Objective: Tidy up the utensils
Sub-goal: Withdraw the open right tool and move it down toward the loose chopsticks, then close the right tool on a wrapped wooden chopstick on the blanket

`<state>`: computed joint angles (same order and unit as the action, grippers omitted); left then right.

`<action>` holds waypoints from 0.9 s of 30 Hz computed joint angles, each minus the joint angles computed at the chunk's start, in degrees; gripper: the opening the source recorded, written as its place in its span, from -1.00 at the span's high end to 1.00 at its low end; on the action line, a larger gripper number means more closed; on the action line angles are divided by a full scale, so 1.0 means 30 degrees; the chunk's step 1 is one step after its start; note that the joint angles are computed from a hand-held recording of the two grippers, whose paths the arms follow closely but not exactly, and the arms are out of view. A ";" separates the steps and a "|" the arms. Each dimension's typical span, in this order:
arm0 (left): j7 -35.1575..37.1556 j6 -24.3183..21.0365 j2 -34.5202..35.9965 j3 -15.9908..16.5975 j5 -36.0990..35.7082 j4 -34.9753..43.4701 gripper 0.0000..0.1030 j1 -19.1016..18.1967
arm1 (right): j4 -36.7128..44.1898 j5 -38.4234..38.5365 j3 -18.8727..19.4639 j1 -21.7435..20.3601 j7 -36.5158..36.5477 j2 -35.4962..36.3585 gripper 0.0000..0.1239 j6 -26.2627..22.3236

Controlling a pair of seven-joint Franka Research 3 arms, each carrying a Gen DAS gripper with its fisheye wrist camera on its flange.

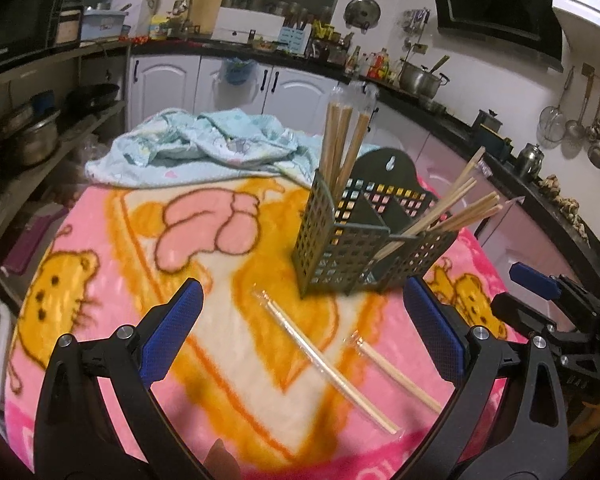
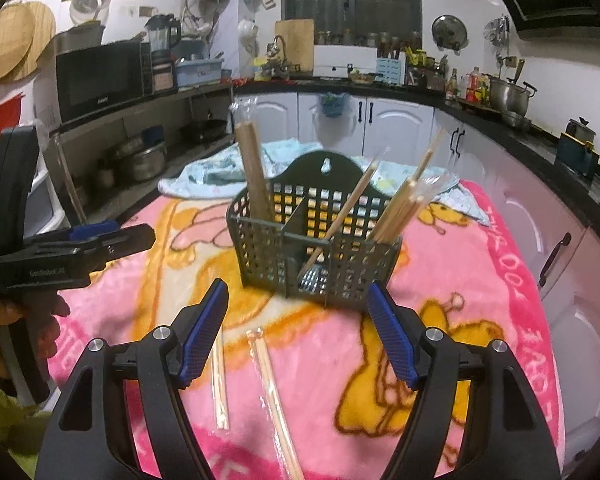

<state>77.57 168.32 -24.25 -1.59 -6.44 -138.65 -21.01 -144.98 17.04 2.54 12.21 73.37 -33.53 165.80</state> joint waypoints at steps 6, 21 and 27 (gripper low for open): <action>0.0552 -0.0521 0.0518 0.0467 -0.0922 0.0037 -0.79 -0.0454 | 0.0091 -0.0274 0.0146 -0.0078 0.0084 0.0540 -0.12 -0.0746; 0.3253 -0.1488 0.2352 0.0701 -0.4508 0.0629 -0.67 -0.0734 | 0.0306 -0.0902 0.0351 -0.0083 -0.0163 0.2394 -0.12 -0.2252; 0.4839 -0.2792 0.3462 0.0492 -0.7196 0.1613 -0.31 -0.0467 | 0.0818 -0.0793 0.0196 0.0128 -0.0236 0.3300 -0.02 -0.3064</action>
<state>92.08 159.94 -13.86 -0.11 -28.02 -133.81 -22.41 -142.53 14.66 3.12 12.60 72.66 -23.63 156.60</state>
